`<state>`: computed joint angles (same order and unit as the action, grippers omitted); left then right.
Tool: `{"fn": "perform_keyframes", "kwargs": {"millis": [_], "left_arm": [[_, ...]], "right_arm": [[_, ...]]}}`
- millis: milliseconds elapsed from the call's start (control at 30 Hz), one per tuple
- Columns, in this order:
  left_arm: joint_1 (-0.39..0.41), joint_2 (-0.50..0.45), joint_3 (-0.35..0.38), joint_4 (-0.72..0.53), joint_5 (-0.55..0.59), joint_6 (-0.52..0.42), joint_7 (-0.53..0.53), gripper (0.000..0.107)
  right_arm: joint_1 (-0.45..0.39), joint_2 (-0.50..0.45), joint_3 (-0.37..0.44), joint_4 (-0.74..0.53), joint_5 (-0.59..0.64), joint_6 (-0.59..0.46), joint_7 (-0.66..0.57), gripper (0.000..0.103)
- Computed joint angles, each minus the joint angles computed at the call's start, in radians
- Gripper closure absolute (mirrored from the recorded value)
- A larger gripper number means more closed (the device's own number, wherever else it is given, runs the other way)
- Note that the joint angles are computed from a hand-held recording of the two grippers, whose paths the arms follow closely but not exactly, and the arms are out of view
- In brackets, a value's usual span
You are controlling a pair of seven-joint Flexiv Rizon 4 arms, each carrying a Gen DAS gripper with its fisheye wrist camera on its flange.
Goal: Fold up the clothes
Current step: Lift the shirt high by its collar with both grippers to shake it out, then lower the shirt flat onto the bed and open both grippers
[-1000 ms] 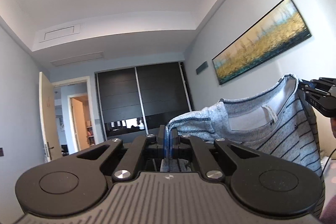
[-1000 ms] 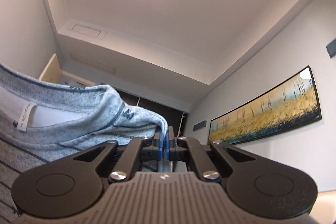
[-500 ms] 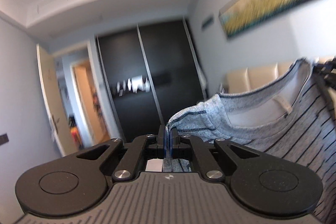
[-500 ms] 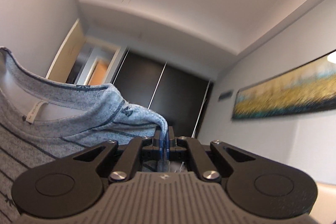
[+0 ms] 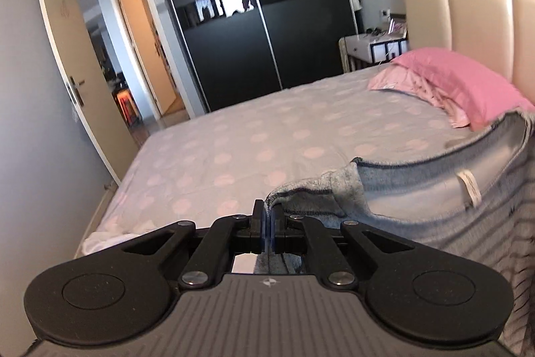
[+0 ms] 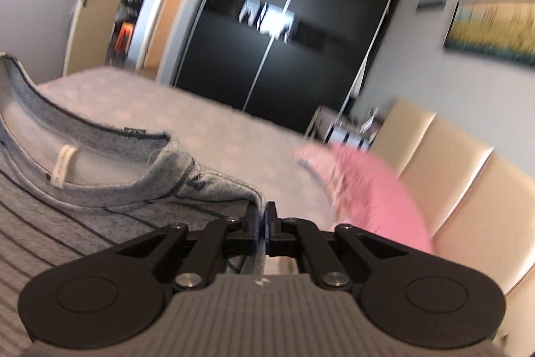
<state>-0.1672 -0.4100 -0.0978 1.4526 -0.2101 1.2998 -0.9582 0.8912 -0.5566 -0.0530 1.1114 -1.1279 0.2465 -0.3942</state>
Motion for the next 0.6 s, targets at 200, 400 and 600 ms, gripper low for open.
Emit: {"fn": "perform_keyframes", "kwargs": {"millis": [200,400,600], "left_arm": [[-0.117,-0.263,0.136,-0.314,0.159,-0.148,-0.158,0.106],[-0.114,-0.424,0.139,-0.434,0.213,-0.241,-0.223,0.105],[-0.133,-0.552,0.164,-0.544,0.257,-0.277,-0.261,0.105]], "right_arm": [[-0.082,-0.201,-0.038,-0.201,0.18,0.049,-0.069,0.1],[-0.138,-0.345,-0.057,-0.277,0.333,0.109,-0.098,0.1],[-0.186,-0.534,-0.076,-0.472,0.454,0.116,-0.19,0.099]]}}
